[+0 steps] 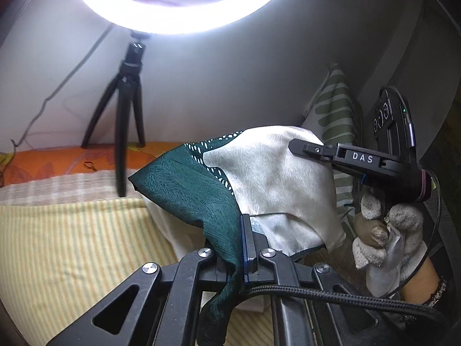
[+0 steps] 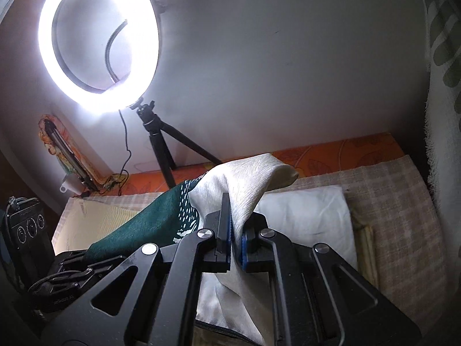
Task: Fold small clothes
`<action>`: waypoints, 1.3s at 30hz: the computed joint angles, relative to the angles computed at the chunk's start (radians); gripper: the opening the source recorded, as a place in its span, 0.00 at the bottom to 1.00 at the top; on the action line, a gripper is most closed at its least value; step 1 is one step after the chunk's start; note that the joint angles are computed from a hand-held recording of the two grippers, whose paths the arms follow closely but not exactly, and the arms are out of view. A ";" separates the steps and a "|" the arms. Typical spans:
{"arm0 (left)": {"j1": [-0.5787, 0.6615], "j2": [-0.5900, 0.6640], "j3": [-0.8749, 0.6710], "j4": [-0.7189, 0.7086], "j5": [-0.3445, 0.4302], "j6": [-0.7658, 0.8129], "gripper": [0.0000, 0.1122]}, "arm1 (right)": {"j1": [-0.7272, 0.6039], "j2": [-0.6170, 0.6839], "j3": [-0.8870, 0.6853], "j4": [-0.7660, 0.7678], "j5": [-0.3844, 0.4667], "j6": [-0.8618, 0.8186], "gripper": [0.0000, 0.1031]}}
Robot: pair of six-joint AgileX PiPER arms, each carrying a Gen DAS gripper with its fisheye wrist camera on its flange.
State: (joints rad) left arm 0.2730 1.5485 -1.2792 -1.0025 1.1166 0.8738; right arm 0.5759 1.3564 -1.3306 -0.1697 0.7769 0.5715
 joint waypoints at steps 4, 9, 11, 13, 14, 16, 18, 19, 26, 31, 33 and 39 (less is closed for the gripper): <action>-0.068 0.011 0.043 0.011 -0.062 0.002 0.01 | -0.078 0.000 0.039 0.041 -0.017 -0.078 0.06; -0.105 0.002 0.080 0.045 -0.084 0.011 0.02 | -0.133 0.004 0.079 0.066 -0.038 -0.143 0.06; -0.113 0.009 0.065 0.070 -0.064 -0.017 0.17 | -0.123 0.020 0.070 -0.013 -0.011 -0.077 0.06; -0.114 0.015 0.043 0.098 -0.034 -0.048 0.42 | -0.104 0.036 0.055 -0.100 0.031 0.001 0.24; -0.115 0.000 0.050 0.116 -0.045 -0.054 0.51 | -0.095 0.035 0.056 -0.141 0.044 0.035 0.33; -0.124 -0.045 0.076 0.169 -0.102 -0.069 0.64 | -0.069 0.026 0.069 -0.226 0.052 0.112 0.62; -0.118 -0.080 0.104 0.200 -0.141 -0.079 0.78 | -0.062 0.008 0.086 -0.242 0.041 0.136 0.63; -0.103 -0.092 0.113 0.191 -0.144 -0.072 0.79 | -0.057 0.002 0.089 -0.249 0.045 0.153 0.63; -0.039 -0.148 0.123 0.214 -0.106 -0.050 0.81 | 0.004 -0.035 0.085 -0.320 0.114 0.247 0.63; -0.024 -0.205 0.122 0.224 -0.093 -0.047 0.82 | 0.088 -0.063 0.043 -0.385 0.200 0.324 0.65; -0.014 -0.231 0.121 0.225 -0.082 -0.046 0.84 | 0.139 -0.075 0.022 -0.424 0.245 0.367 0.68; 0.053 -0.282 0.104 0.203 -0.003 -0.027 0.85 | 0.294 -0.085 -0.048 -0.521 0.377 0.456 0.73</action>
